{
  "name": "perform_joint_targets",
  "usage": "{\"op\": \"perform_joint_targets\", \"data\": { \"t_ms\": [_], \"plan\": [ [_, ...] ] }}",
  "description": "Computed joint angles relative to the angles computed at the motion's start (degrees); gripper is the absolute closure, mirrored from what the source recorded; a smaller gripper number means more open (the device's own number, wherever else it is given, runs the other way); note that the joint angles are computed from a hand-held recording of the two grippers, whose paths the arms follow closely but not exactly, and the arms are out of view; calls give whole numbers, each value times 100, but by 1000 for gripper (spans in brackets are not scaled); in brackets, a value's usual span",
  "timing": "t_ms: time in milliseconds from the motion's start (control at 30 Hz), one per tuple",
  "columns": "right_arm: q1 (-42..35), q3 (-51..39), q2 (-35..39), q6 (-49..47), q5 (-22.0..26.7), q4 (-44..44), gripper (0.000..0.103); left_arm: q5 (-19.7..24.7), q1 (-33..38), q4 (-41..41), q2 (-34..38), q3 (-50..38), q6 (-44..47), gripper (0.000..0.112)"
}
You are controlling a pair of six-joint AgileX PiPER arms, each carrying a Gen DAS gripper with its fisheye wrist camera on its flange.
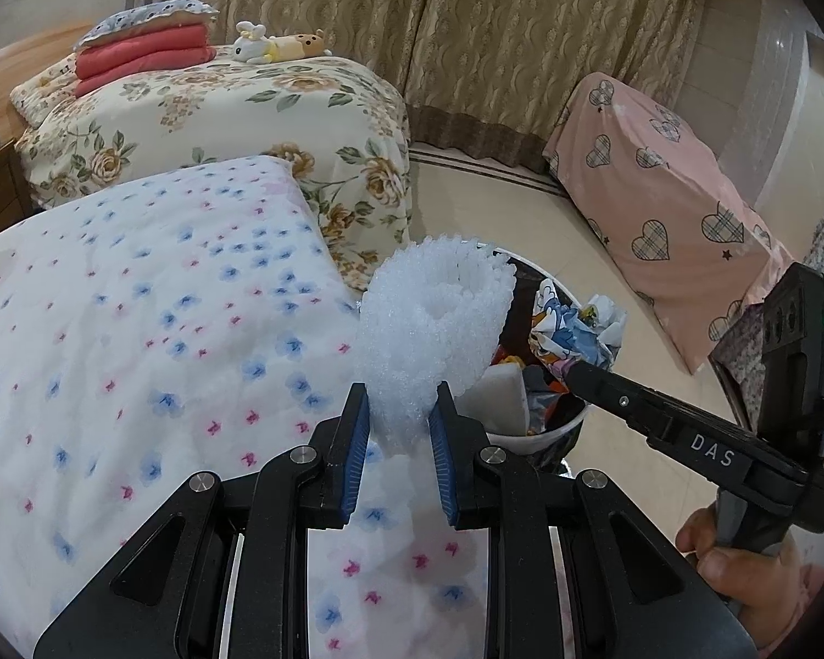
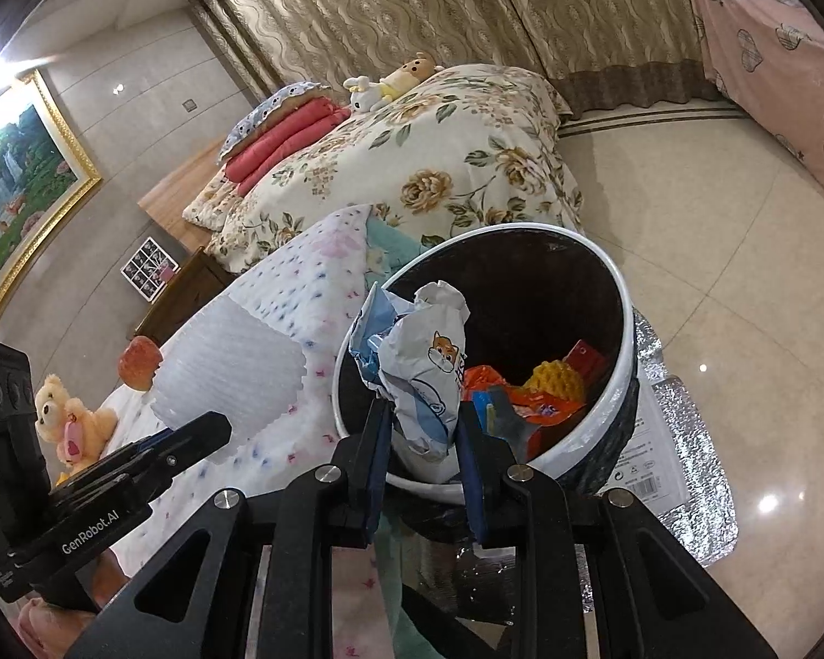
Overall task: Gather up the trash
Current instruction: 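Carry the foam net and blue-white wrapper over the trash bin with both tools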
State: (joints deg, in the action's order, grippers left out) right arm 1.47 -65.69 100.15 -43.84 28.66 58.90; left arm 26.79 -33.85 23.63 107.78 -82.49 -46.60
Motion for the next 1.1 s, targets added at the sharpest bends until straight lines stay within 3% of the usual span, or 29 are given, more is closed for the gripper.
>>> {"op": "perform_joint_targets", "data": {
  "t_ms": [1100],
  "plan": [
    [-228, -569, 303, 429, 208, -561, 79, 589, -132, -250, 845, -1310, 509, 91]
  ]
}}
